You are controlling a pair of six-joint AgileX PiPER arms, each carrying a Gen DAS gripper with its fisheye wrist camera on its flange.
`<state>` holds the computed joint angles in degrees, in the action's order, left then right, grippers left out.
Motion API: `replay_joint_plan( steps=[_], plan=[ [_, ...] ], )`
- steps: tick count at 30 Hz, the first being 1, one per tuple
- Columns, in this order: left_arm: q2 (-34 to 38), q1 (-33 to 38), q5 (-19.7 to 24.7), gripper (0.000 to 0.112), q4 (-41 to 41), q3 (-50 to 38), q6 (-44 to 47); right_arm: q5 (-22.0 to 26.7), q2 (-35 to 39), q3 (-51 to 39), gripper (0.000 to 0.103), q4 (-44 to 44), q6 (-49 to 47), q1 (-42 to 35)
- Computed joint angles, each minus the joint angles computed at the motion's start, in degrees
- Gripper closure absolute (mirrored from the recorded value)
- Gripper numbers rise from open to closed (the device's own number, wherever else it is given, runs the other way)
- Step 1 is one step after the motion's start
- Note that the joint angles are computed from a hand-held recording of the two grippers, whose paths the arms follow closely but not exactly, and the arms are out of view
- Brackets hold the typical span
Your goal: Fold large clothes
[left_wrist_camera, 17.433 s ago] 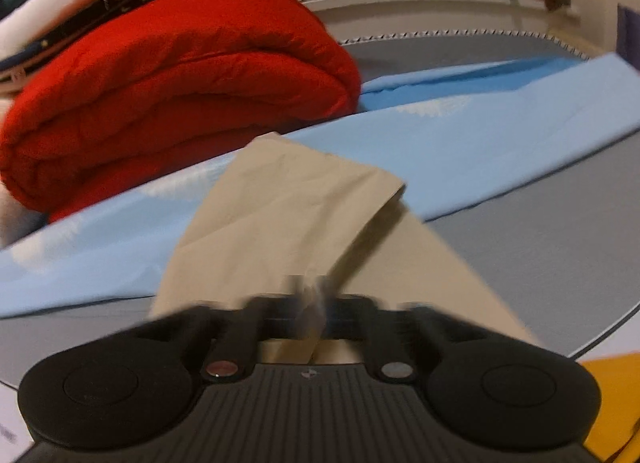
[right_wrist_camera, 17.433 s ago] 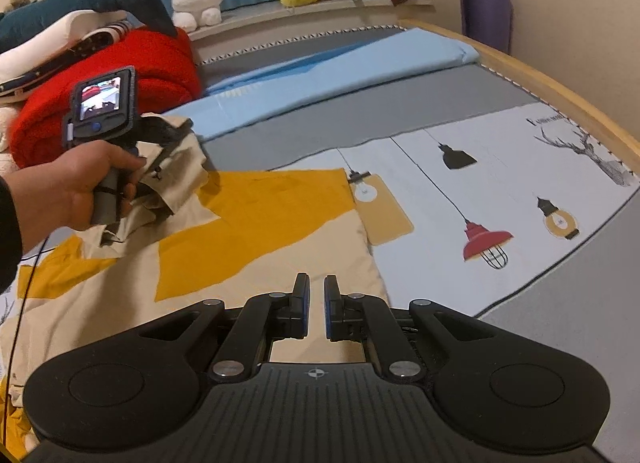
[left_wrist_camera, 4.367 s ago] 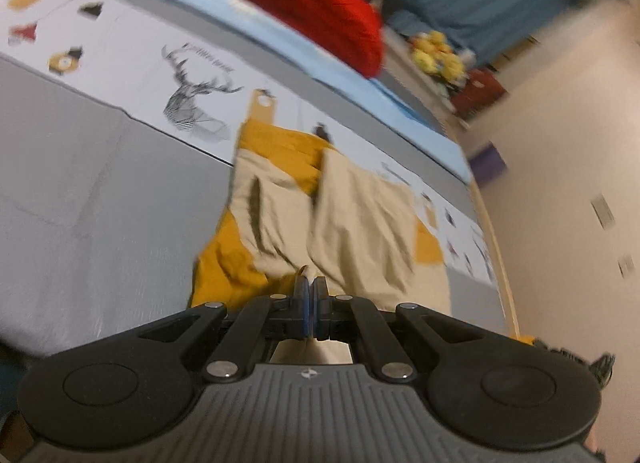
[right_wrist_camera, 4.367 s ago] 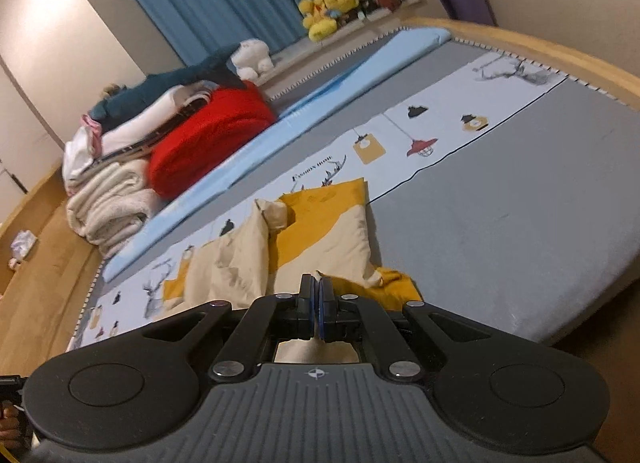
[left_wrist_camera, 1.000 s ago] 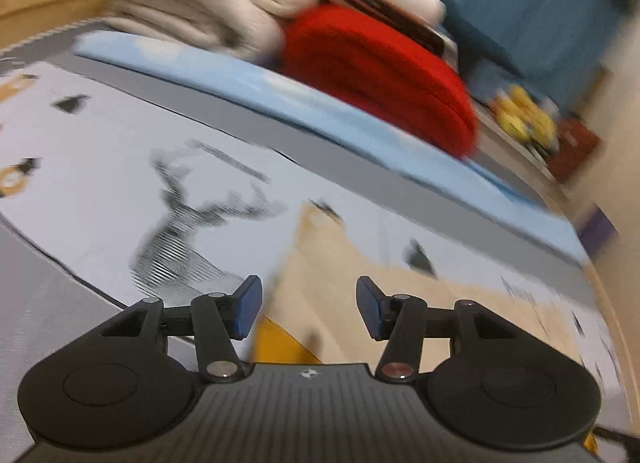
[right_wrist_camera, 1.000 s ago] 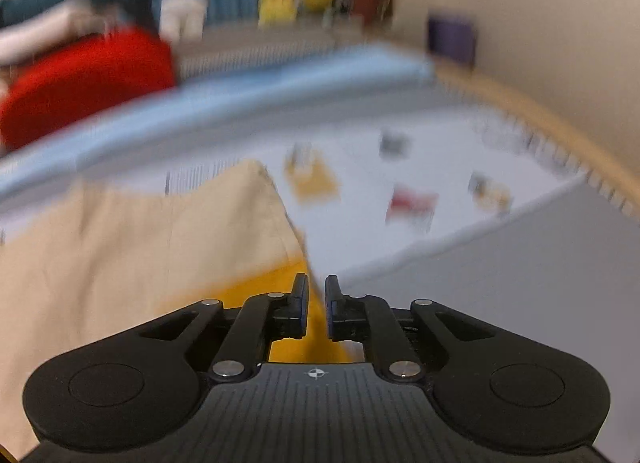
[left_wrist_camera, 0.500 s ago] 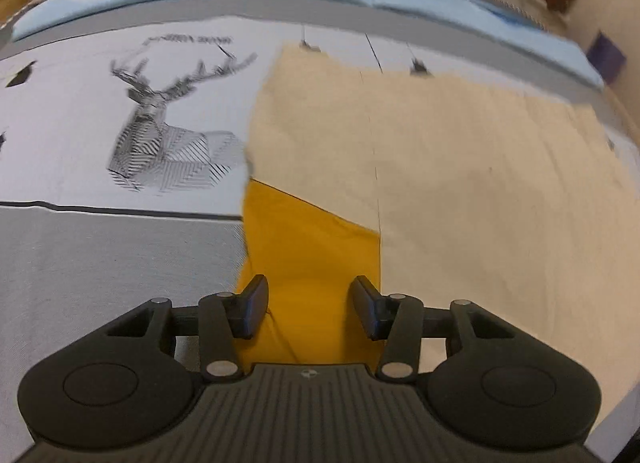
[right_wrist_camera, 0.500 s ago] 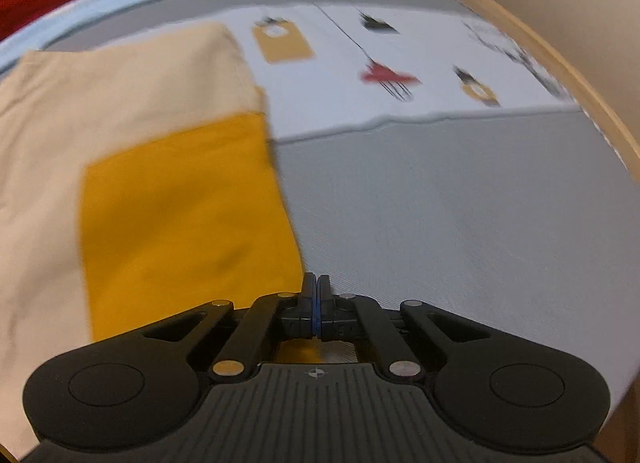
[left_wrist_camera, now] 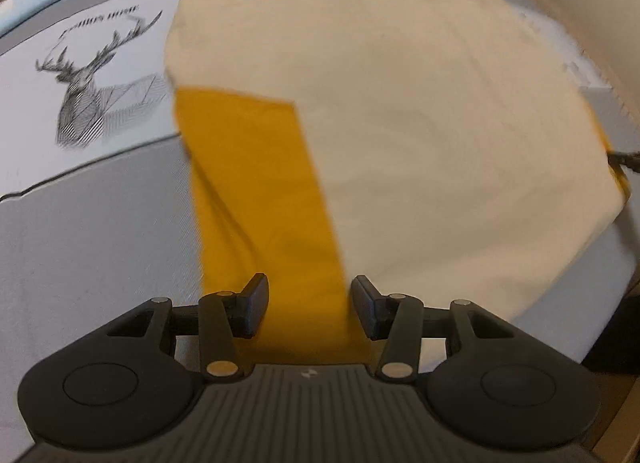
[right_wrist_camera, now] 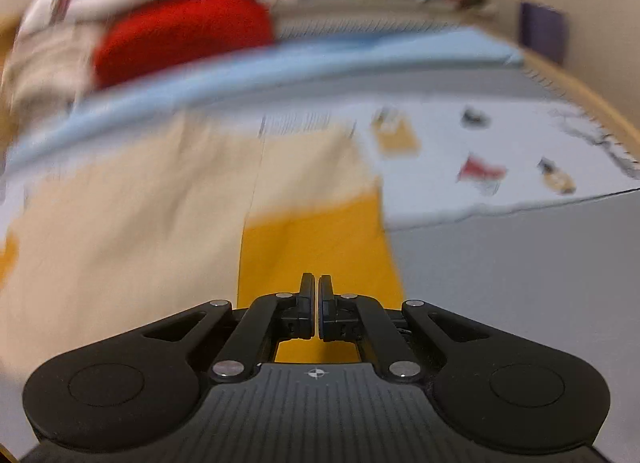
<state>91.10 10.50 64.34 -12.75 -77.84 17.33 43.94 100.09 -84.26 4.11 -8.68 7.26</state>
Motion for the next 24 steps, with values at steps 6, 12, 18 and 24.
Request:
replay_joint_plan(
  steps=[6, 12, 18, 24],
  plan=[
    [-4.52, -0.13, 1.08, 0.061, 4.78, 2.37, -2.52, 10.83, 0.99, 0.33, 0.103, -7.2, 2.48, 0.29],
    [-12.28, -3.18, -2.52, 0.061, 15.34, 2.27, -14.79, 15.93, -2.49, 1.88, 0.103, -13.69, 5.63, 1.76],
    [-22.38, -4.9, -3.42, 0.063, 15.12, -0.03, -27.08, 2.49, -18.12, 6.6, 0.101, -16.97, 20.38, 3.07],
    [-34.7, -25.02, -7.1, 0.078, 31.02, 12.43, -58.01, -10.28, -35.7, 19.11, 0.085, -27.73, 39.02, 12.59]
  ],
)
